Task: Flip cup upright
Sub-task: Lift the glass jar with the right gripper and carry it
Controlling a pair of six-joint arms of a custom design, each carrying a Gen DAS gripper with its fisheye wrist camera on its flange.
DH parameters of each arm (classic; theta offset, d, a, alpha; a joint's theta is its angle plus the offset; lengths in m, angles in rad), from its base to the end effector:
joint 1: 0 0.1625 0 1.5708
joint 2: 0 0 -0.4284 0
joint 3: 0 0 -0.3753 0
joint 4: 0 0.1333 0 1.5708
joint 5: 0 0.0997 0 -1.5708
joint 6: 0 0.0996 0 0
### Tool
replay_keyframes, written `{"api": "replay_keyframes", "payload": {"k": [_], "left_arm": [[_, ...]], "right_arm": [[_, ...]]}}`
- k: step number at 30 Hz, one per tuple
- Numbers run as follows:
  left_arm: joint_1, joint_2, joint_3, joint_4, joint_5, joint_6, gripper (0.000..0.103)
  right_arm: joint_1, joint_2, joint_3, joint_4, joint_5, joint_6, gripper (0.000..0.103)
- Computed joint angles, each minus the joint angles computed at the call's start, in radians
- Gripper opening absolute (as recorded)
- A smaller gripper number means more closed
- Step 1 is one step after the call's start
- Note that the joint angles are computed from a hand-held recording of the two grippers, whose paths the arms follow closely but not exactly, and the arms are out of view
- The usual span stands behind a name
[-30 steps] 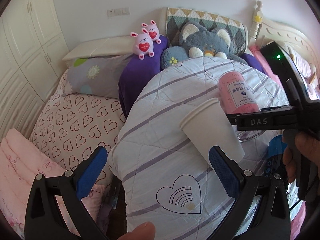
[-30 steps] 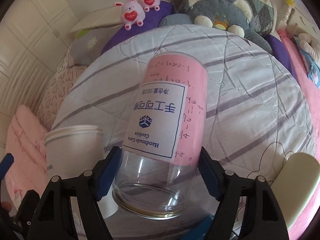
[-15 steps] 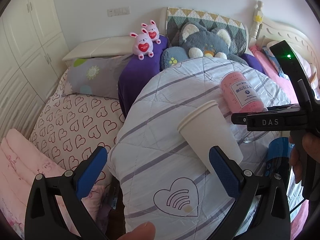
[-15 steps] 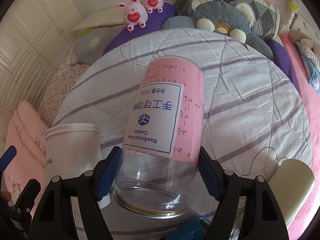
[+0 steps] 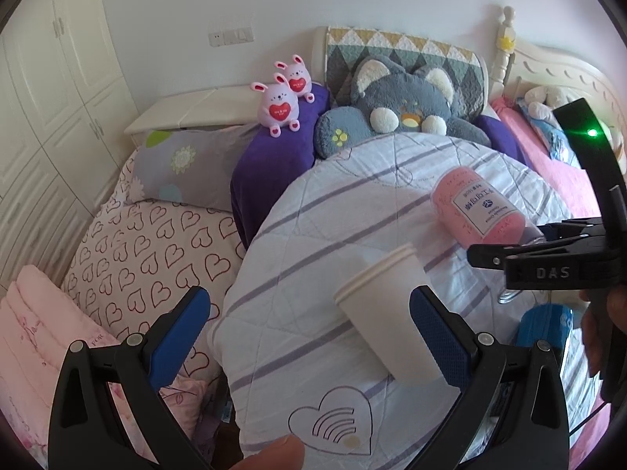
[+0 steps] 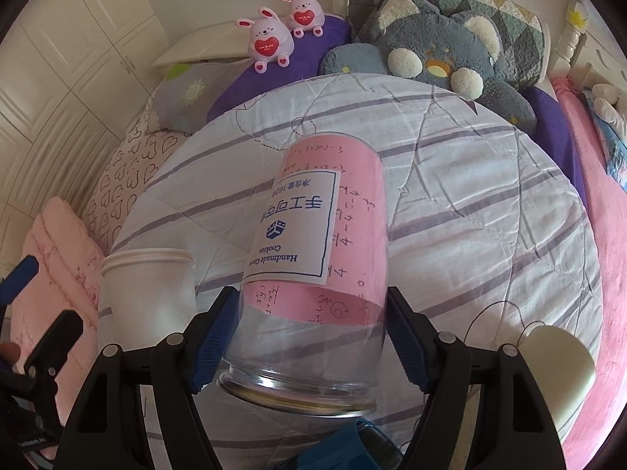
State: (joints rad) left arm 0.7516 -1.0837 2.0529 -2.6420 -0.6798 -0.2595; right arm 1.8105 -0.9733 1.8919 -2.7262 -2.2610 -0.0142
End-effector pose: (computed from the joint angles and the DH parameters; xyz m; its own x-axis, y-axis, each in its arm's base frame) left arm -0.2349 -0.5080 0.1795 -0.6573 0.2173 -0.7216 0.5775 0.7605 -0.2969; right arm 0.2065 -0.5504 0.1671 -0.7812 -0.0514 0.6222 -0.2419 0.9437 -0.2258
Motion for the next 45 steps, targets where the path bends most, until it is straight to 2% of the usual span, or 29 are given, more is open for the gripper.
{"api": "replay_keyframes", "payload": {"k": [5, 12, 17, 24, 30, 34, 37, 39, 41, 43, 45], "left_arm": [[0.003, 0.026, -0.028, -0.005, 0.012, 0.011, 0.103], [0.003, 0.066, -0.067, -0.026, 0.024, 0.042, 0.103], [0.001, 0.111, -0.112, -0.036, 0.037, 0.063, 0.103], [-0.013, 0.190, -0.187, -0.004, 0.082, 0.048, 0.103], [-0.018, 0.269, -0.280, 0.063, 0.086, 0.035, 0.103], [-0.019, 0.323, -0.341, 0.088, 0.094, 0.053, 0.103], [-0.022, 0.348, -0.365, 0.093, 0.086, 0.066, 0.103], [-0.024, 0.358, -0.376, 0.104, 0.079, 0.071, 0.103], [-0.026, 0.362, -0.379, 0.110, 0.078, 0.074, 0.103], [-0.027, 0.362, -0.380, 0.110, 0.070, 0.080, 0.103], [-0.028, 0.359, -0.378, 0.106, 0.066, 0.084, 0.103]], "right_arm": [[-0.007, -0.023, -0.032, 0.055, 0.008, -0.067, 0.074], [-0.011, -0.045, -0.113, 0.196, 0.001, -0.154, 0.074], [-0.036, -0.060, -0.154, 0.243, 0.075, -0.241, 0.074], [-0.081, -0.024, -0.261, 0.383, 0.218, -0.482, 0.074], [-0.127, -0.018, -0.327, 0.509, 0.287, -0.629, 0.074], [-0.168, -0.029, -0.349, 0.567, 0.296, -0.698, 0.074], [-0.190, -0.020, -0.358, 0.576, 0.263, -0.734, 0.074], [-0.198, -0.009, -0.351, 0.555, 0.217, -0.756, 0.074], [-0.208, -0.003, -0.352, 0.547, 0.216, -0.759, 0.074], [-0.207, -0.007, -0.334, 0.512, 0.189, -0.764, 0.082], [-0.200, -0.014, -0.316, 0.486, 0.164, -0.764, 0.082]]}}
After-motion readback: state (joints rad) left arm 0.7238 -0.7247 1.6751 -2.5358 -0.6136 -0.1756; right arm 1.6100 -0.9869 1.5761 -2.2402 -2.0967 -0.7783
